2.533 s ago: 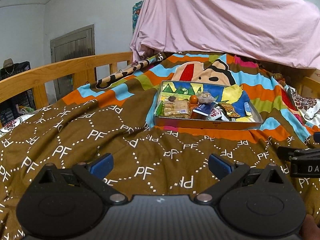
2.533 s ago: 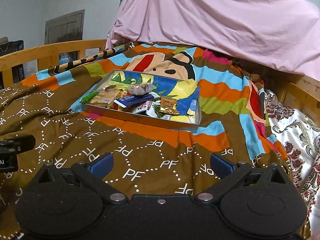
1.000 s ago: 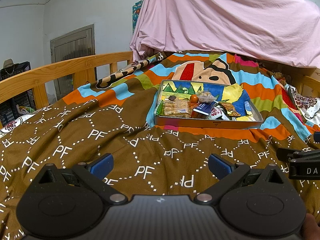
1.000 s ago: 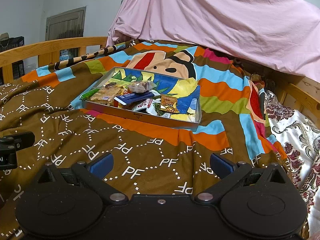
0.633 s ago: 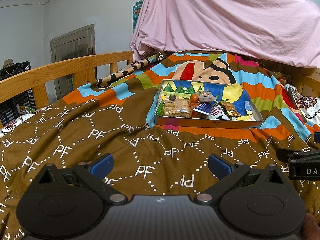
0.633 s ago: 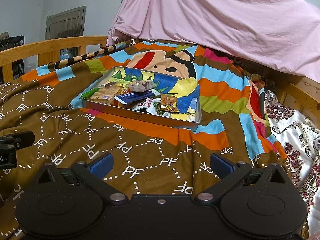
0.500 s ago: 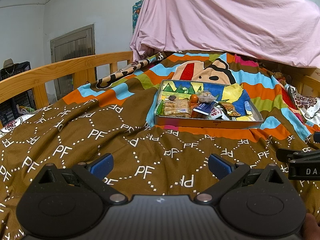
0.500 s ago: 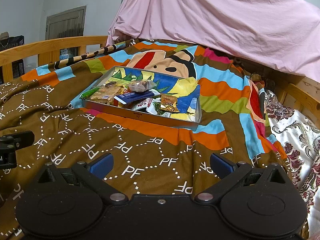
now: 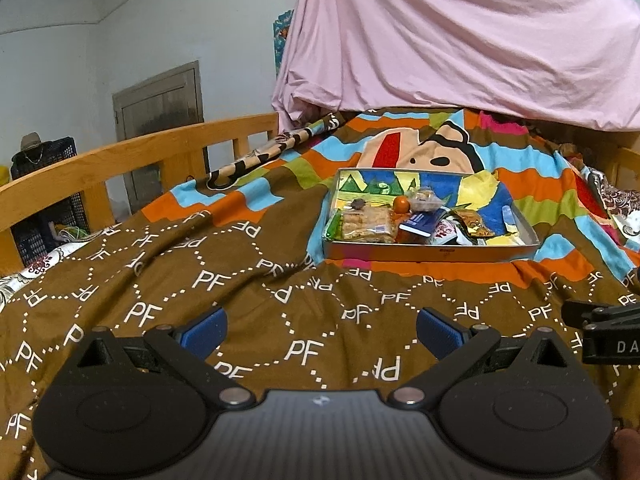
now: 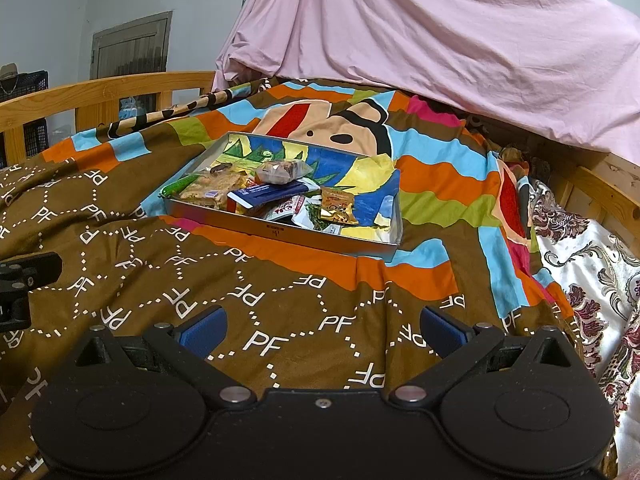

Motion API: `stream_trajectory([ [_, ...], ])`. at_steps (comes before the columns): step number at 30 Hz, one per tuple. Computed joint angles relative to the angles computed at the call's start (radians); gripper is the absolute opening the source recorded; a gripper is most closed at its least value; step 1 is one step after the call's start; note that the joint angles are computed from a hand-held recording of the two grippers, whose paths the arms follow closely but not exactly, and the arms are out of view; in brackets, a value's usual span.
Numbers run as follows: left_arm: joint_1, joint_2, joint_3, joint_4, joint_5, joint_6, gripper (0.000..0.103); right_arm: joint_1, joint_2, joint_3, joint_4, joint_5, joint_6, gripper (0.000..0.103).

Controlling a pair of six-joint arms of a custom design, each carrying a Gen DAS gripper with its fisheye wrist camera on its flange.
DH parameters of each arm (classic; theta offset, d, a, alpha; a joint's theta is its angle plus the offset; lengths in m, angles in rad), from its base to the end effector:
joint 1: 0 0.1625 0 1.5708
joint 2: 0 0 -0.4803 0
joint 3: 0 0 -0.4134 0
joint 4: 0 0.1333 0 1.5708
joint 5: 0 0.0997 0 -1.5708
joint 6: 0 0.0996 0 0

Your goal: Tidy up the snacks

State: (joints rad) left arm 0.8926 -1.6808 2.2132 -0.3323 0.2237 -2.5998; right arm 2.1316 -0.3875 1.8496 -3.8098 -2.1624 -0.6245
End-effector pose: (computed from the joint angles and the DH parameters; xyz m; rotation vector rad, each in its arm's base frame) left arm -0.0121 -0.3823 0.3280 0.0570 1.7871 -1.3029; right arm 0.3949 -0.4825 -0.0560 1.0797 -2.1330 0.9473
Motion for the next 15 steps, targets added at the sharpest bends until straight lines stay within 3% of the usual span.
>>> stream_trajectory([
  [15,-0.003,0.007,-0.010,0.068,0.014,-0.076,0.103,0.001,0.001,-0.001,0.001,-0.002,0.001,0.102],
])
